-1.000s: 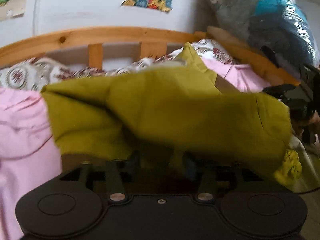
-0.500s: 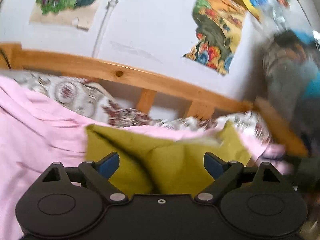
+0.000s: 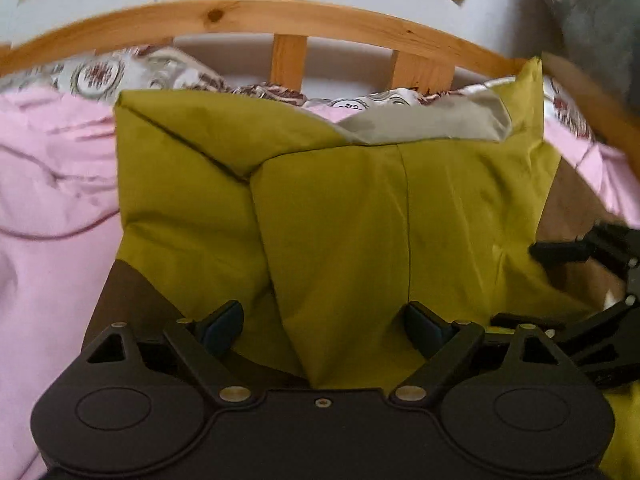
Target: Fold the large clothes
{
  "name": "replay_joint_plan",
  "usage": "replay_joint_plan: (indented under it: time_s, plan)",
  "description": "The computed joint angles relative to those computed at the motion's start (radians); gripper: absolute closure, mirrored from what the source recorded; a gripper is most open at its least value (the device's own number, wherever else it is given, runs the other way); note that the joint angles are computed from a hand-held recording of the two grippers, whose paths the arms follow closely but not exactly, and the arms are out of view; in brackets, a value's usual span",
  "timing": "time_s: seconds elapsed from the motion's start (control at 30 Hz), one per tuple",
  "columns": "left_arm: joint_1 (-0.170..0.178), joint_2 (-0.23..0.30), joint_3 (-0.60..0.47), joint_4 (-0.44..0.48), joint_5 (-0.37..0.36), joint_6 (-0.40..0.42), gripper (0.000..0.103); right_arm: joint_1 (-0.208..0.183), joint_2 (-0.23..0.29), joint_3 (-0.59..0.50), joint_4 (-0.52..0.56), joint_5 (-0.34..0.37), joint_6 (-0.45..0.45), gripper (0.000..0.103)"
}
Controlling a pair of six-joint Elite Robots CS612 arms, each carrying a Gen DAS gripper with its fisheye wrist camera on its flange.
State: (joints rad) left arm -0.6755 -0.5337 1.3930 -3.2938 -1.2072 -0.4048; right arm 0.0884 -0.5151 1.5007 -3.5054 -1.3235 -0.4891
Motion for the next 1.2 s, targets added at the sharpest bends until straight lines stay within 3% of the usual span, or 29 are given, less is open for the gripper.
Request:
replay_joint_plan:
  time_s: [0.1,0.2,0.33,0.47,0.77,0.9,1.0,1.1,1.2]
  plan:
    - [-0.001,-0.003,-0.001,0.013,0.005,0.011,0.012,0.006,-0.002,0.011,-0.019,-0.025,-0.017,0.016]
    - [0.002,-0.036,0.025,0.039,-0.008,-0.057,0.011,0.001,-0.023,0.040,-0.035,-0.026,-0.022,0.014]
    - [-0.017,-0.093,0.117,-0.023,0.007,-0.084,0.005,-0.018,-0.072,0.114,-0.100,-0.003,0.007,0.005]
    - [-0.049,-0.148,0.224,-0.107,0.036,-0.049,0.002,-0.039,-0.131,0.218,-0.187,0.010,0.030,0.000]
    - [-0.155,-0.237,0.418,-0.223,-0.017,0.108,0.001,-0.073,-0.232,0.539,-0.416,-0.018,0.081,0.000]
    - [-0.189,-0.247,0.453,-0.224,-0.102,0.134,0.001,-0.074,-0.246,0.668,-0.509,-0.048,0.003,0.000]
    - [-0.198,-0.243,0.462,-0.228,-0.182,0.153,0.001,-0.053,-0.247,0.729,-0.543,-0.120,-0.147,0.000]
    - [-0.204,-0.236,0.457,-0.231,-0.227,0.196,0.001,-0.021,-0.246,0.743,-0.543,-0.237,-0.282,0.000]
    - [-0.210,-0.228,0.456,-0.254,-0.261,0.233,0.001,-0.014,-0.254,0.742,-0.482,-0.268,-0.293,0.000]
